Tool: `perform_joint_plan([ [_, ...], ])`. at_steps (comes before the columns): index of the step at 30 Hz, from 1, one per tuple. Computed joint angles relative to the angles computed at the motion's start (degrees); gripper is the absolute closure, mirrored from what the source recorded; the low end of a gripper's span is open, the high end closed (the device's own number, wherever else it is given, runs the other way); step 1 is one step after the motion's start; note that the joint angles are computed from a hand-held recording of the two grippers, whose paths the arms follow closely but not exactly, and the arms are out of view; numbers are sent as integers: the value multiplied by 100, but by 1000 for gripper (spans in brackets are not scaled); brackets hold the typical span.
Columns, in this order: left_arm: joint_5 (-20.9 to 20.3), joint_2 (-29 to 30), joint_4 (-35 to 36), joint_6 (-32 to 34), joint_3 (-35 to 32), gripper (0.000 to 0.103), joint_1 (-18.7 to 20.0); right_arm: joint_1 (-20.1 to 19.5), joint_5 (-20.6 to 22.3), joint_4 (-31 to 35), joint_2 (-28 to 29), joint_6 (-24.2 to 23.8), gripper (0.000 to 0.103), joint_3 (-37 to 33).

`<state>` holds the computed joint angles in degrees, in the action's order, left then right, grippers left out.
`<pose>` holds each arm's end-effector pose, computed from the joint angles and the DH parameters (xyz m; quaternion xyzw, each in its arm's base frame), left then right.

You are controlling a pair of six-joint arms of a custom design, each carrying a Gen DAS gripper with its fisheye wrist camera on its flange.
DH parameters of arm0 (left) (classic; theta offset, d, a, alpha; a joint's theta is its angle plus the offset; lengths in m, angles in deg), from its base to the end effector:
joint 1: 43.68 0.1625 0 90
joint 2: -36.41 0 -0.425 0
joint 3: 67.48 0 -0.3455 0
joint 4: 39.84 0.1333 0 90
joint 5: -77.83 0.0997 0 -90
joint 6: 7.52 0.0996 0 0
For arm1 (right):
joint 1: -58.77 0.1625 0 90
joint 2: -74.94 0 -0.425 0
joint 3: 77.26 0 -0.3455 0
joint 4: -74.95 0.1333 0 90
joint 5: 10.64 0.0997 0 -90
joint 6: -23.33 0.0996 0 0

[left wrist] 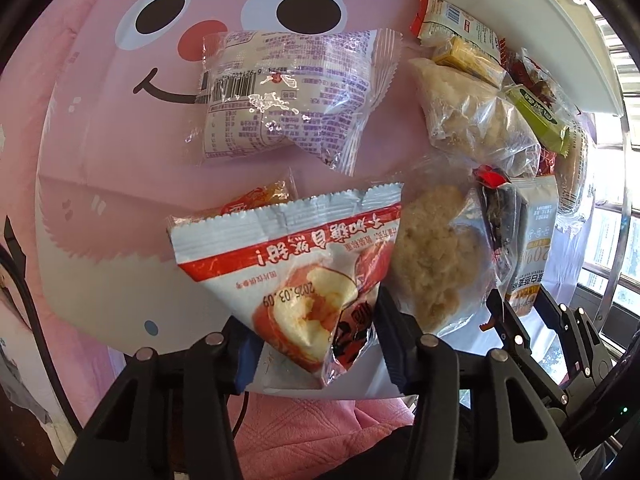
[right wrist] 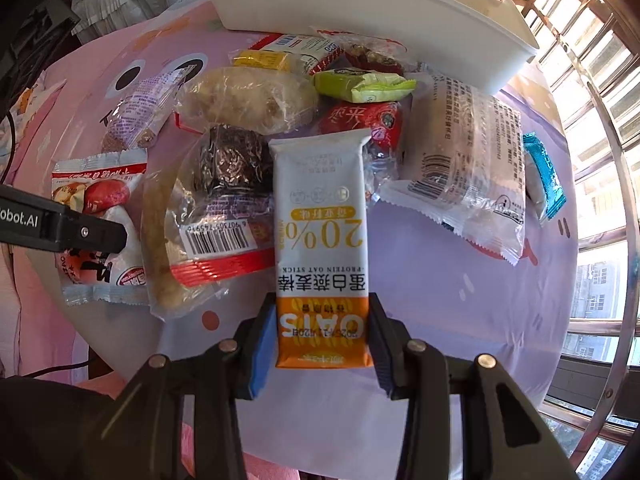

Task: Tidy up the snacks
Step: 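Grasp the red-white bread packet with the left tool while the right tool grasps the orange OATS bar, then carry both snacks into the white basket and open both tools to release them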

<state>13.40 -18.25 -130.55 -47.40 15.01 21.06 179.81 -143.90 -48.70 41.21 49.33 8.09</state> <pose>-0.0962 -0.6171 0.2225 -0.0692 0.9469 0.0769 0.3044 0.3860 -0.5152 0.0279 0.0979 -0.9148 0.0463 0.3892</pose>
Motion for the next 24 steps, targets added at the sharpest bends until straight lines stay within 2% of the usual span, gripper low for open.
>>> perform_joint_plan([
  [10, -18, -651, -443, 77, 644, 55, -259, 133, -17, -463, -318, -207, 61, 393],
  [15, 34, -1041, -579, 39, 913, 55, -507, 280, -65, -610, -454, -282, 61, 479],
  [24, 255, -1310, -311, -131, 584, 55, -995, 548, -302, -995, -760, -677, 62, 584],
])
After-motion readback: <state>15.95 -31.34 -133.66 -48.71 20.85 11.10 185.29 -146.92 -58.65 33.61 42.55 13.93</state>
